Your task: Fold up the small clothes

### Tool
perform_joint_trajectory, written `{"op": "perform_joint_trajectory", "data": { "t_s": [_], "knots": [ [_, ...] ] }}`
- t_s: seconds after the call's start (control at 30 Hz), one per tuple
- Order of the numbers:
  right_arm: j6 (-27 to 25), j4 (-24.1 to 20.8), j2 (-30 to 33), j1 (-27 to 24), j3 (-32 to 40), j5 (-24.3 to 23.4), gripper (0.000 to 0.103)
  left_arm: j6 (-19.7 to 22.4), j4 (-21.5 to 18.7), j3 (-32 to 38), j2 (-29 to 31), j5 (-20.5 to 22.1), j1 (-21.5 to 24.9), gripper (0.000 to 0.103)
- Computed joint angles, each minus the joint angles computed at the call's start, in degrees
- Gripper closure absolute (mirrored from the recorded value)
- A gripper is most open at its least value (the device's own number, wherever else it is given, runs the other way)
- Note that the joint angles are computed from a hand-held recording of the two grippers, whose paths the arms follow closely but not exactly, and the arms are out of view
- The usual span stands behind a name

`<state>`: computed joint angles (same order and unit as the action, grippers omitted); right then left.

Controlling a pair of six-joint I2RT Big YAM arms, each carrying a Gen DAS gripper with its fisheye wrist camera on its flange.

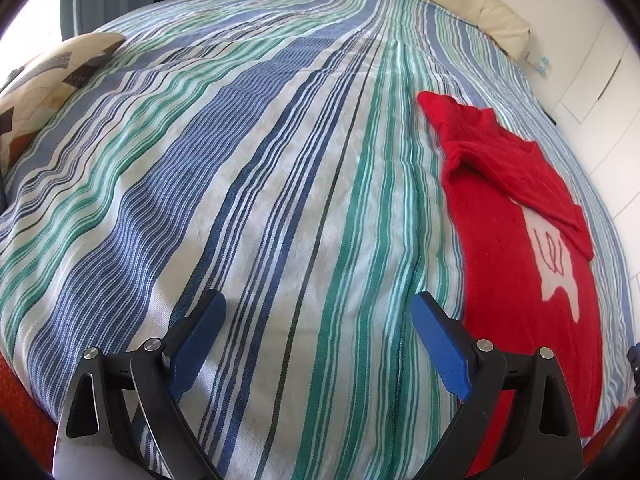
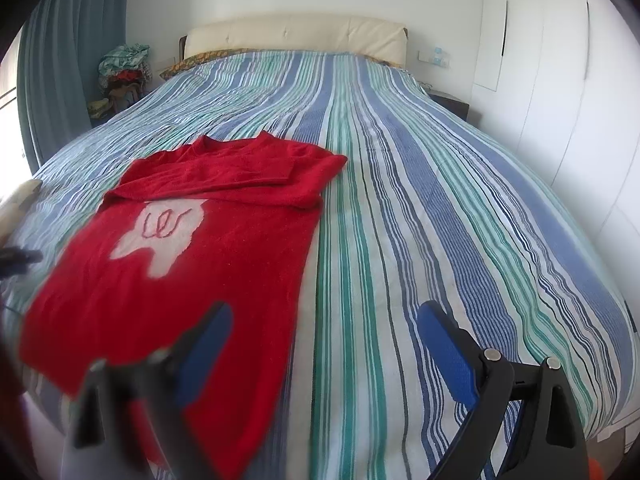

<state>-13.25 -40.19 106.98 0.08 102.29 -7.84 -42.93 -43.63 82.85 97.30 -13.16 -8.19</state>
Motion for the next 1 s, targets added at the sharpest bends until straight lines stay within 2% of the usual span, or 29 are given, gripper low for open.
{"op": "perform_joint_trajectory", "data": {
  "t_s": [0.83, 0.9, 1.0],
  "knots": [
    [2.69, 1.13, -0.31, -0.97, -0.03, 0.05, 0.010, 1.80, -3.25, 1.81, 1.48, -2.25, -0.77, 0.008],
    [2.77, 1.98, -0.69, -1.04, -0.40, 0.23, 0.010, 1.75, -4.00, 2.24, 1.19, -1.30, -0.62, 0.008],
    [1.78, 5.63, -2.91, -1.41, -1.59, -0.06, 0.010, 3.10, -4.29, 2.53, -1.06, 2.96, 0.13, 0.008]
  ]
}}
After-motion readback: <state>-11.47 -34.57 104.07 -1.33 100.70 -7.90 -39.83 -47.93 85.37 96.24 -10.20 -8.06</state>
